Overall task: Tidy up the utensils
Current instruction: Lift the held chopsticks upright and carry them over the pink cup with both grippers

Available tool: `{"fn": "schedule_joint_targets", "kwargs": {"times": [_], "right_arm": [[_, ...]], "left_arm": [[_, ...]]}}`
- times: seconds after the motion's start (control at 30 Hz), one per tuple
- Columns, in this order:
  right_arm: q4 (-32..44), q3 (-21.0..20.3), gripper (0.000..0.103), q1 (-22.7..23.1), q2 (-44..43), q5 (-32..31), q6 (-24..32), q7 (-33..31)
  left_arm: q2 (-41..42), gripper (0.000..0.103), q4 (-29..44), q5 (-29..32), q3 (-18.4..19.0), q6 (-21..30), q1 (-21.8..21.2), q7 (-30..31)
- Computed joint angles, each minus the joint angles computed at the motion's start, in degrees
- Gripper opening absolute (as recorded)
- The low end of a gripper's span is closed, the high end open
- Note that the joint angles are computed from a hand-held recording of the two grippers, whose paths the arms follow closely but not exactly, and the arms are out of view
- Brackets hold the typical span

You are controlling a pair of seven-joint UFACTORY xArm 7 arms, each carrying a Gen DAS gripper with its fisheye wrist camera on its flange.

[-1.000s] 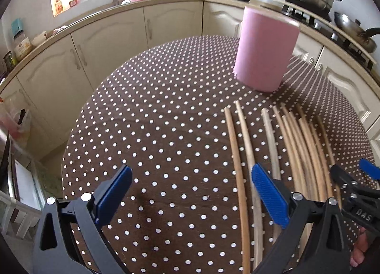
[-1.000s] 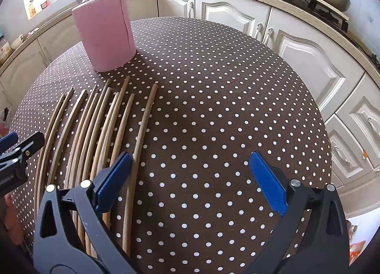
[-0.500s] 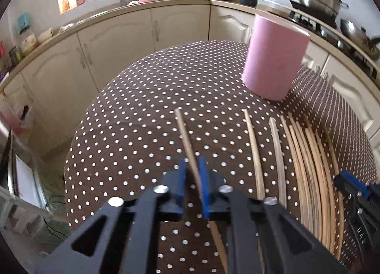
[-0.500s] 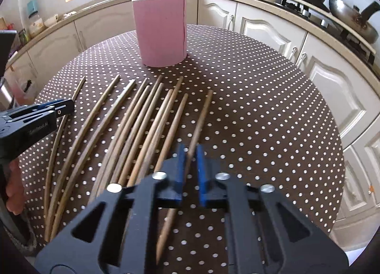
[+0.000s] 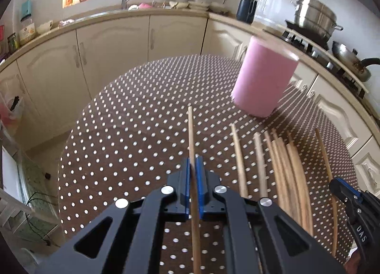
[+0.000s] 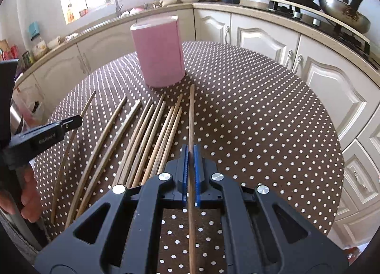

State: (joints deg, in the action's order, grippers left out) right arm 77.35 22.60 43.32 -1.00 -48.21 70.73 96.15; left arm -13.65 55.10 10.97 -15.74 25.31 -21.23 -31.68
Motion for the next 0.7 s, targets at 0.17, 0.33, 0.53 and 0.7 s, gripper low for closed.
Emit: {"fn": "schedule_joint_targets", "kwargs": {"times": [0.17, 0.33, 0.53, 0.7], "right_arm": [[0.15, 0.80, 0.005, 0.22, -1.34, -3.27, 1.31, 2.20], [0.36, 1.95, 0.005, -0.25, -2.87, -6.25, 2.48, 4.51], [2.52, 3.24, 0.005, -0.52, -3.15, -10.41, 5.20, 4.50], [4.76, 3.40, 0.005, -0.34, -2.66, -13.81, 6.57, 3.36]], "left_arm": [[-1.16, 0.006, -0.16, 0.31, -0.35, -1.79, -0.12, -0.68], [-3.81, 0.006, -1.51, 0.09, -0.43, -4.77, 0.30, -0.75], [-5.06, 0.006, 0.00, 1.63, -2.05, -7.37, 2.16, -1.57], [-4.93, 0.006, 2.33, 2.57, -3.02, -8.36, 3.51, -2.50]]}}
